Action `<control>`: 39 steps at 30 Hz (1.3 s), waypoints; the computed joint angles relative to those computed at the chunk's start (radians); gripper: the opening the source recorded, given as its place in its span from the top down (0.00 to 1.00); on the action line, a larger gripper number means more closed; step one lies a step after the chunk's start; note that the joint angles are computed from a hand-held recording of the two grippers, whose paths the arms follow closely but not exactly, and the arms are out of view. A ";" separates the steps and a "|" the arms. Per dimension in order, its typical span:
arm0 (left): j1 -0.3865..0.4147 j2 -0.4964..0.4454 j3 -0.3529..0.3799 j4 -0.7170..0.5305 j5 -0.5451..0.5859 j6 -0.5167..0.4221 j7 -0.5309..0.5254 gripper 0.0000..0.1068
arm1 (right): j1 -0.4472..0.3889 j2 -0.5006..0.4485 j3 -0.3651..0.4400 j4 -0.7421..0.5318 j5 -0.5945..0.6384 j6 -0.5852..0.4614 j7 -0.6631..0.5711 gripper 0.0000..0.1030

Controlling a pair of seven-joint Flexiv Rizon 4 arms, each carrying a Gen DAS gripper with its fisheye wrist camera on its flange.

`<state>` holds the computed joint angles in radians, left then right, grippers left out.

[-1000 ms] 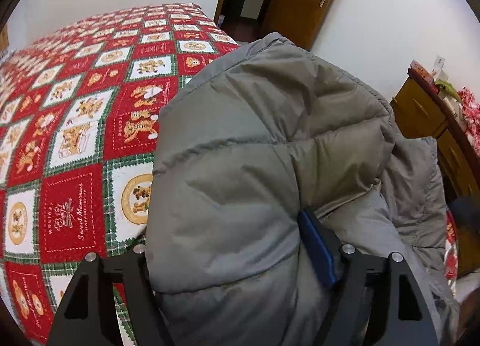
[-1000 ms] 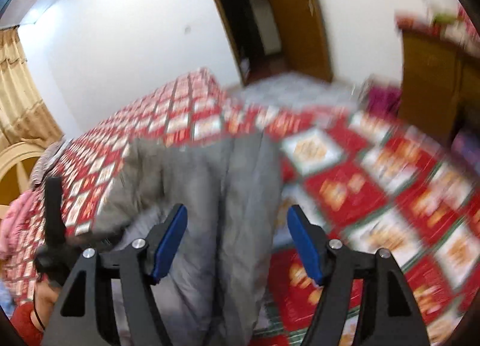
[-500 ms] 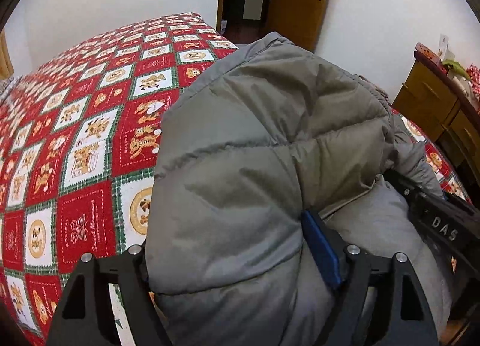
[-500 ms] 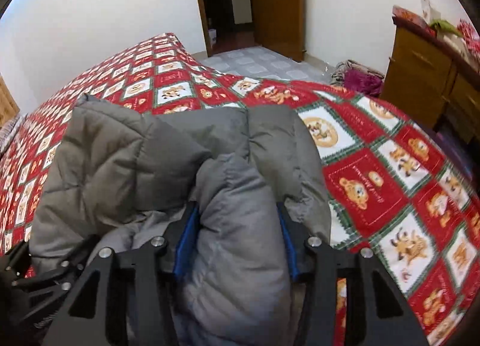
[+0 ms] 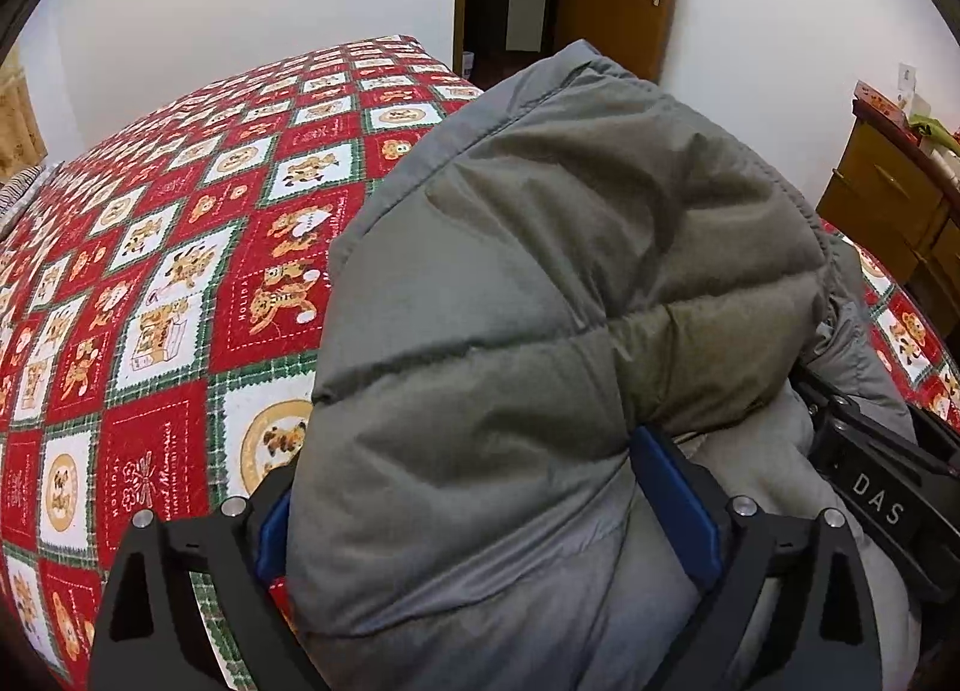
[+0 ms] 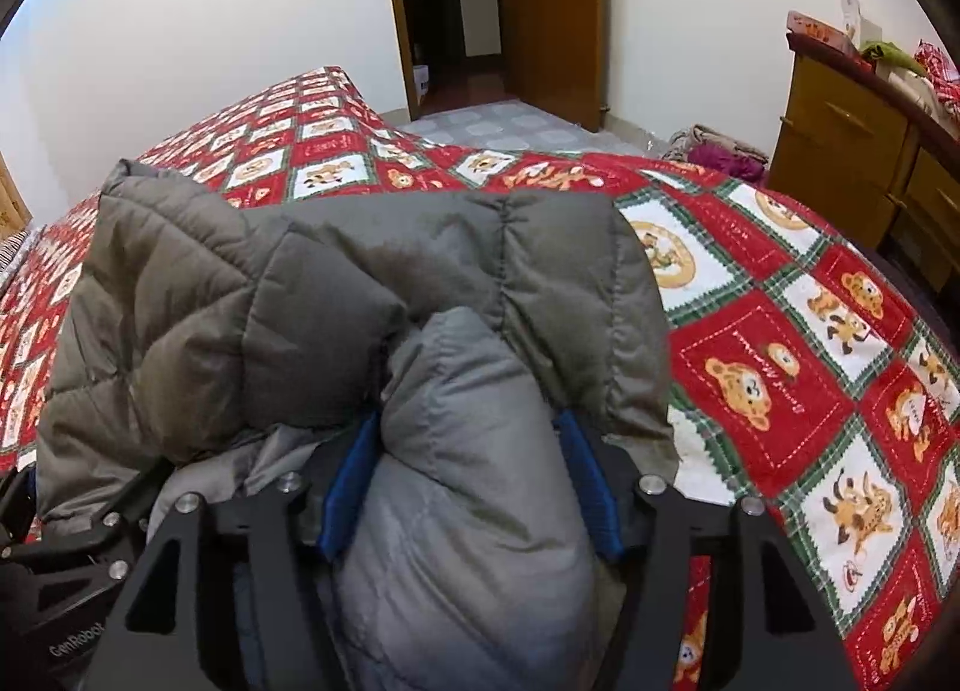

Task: Fold large clothes

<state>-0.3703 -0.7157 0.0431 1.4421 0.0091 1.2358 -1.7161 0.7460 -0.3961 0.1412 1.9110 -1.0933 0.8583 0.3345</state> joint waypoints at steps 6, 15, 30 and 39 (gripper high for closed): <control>0.044 0.032 -0.052 0.033 -0.026 -0.022 0.083 0.08 | -0.004 0.012 0.021 -0.002 0.065 -0.024 -0.049 0.24; 0.044 0.151 -0.007 0.137 0.043 0.027 0.171 0.08 | 0.034 0.236 0.130 0.157 0.034 -0.174 0.145 0.17; 0.214 0.405 -0.060 0.540 0.024 0.270 0.296 0.08 | 0.185 0.275 0.274 0.190 0.036 -0.447 0.281 0.05; 0.320 0.551 -0.193 0.802 -0.147 0.422 0.422 0.08 | 0.268 0.265 0.312 0.190 0.045 -0.547 0.334 0.02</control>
<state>-0.0502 -0.1643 -0.1497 2.2446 -0.1381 1.6576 -1.2945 1.0144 -0.1316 0.4532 2.1012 -1.0483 0.3111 0.6682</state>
